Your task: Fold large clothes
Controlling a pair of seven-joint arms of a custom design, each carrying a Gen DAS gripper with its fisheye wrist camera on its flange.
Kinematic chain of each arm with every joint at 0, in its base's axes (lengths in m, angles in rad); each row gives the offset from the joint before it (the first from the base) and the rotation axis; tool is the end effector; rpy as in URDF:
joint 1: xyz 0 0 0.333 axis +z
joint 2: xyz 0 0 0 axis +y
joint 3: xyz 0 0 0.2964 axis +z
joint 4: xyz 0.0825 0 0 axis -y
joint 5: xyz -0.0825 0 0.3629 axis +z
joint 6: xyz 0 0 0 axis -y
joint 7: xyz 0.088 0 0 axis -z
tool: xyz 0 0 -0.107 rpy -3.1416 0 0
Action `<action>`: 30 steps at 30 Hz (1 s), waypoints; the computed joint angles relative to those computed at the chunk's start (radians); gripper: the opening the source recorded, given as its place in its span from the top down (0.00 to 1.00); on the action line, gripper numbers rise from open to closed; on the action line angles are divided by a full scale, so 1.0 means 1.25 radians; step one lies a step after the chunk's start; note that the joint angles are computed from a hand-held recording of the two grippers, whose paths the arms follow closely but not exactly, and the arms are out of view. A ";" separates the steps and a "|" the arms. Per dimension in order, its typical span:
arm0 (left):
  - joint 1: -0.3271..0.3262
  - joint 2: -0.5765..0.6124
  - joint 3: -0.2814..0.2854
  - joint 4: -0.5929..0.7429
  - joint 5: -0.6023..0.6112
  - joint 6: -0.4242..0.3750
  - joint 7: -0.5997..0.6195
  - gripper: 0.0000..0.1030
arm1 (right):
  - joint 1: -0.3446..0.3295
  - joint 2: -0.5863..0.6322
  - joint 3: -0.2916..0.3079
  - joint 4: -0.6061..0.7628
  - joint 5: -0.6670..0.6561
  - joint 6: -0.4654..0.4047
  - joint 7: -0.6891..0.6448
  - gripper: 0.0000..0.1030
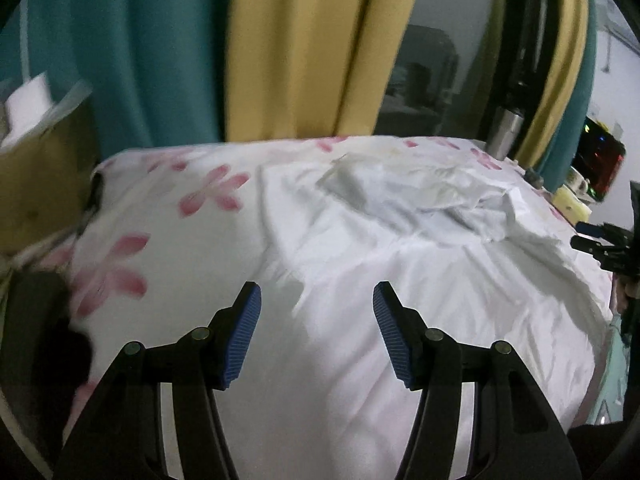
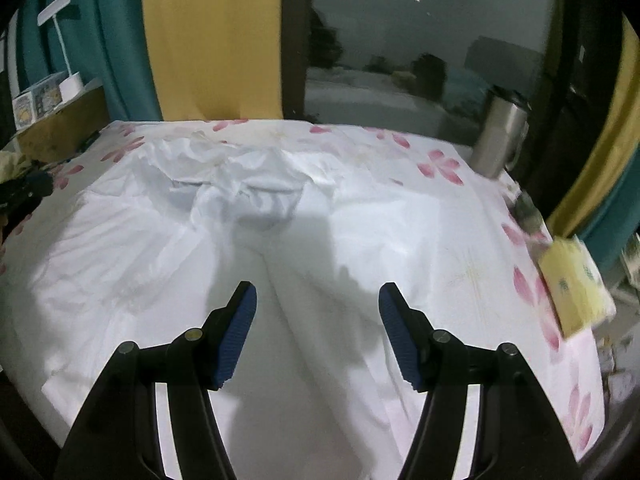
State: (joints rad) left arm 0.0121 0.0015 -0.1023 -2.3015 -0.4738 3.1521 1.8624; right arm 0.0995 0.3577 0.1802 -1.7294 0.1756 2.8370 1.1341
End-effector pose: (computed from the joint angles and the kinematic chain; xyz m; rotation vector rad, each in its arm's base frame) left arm 0.5414 -0.0081 0.4361 -1.8351 1.6699 -0.8885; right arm 0.6540 0.1624 0.4581 -2.1376 1.2202 -0.5957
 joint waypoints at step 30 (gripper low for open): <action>0.192 -0.176 -0.140 -0.283 0.346 -0.014 -0.290 0.30 | 0.008 -0.232 -0.142 -0.408 -0.175 0.108 0.339 0.38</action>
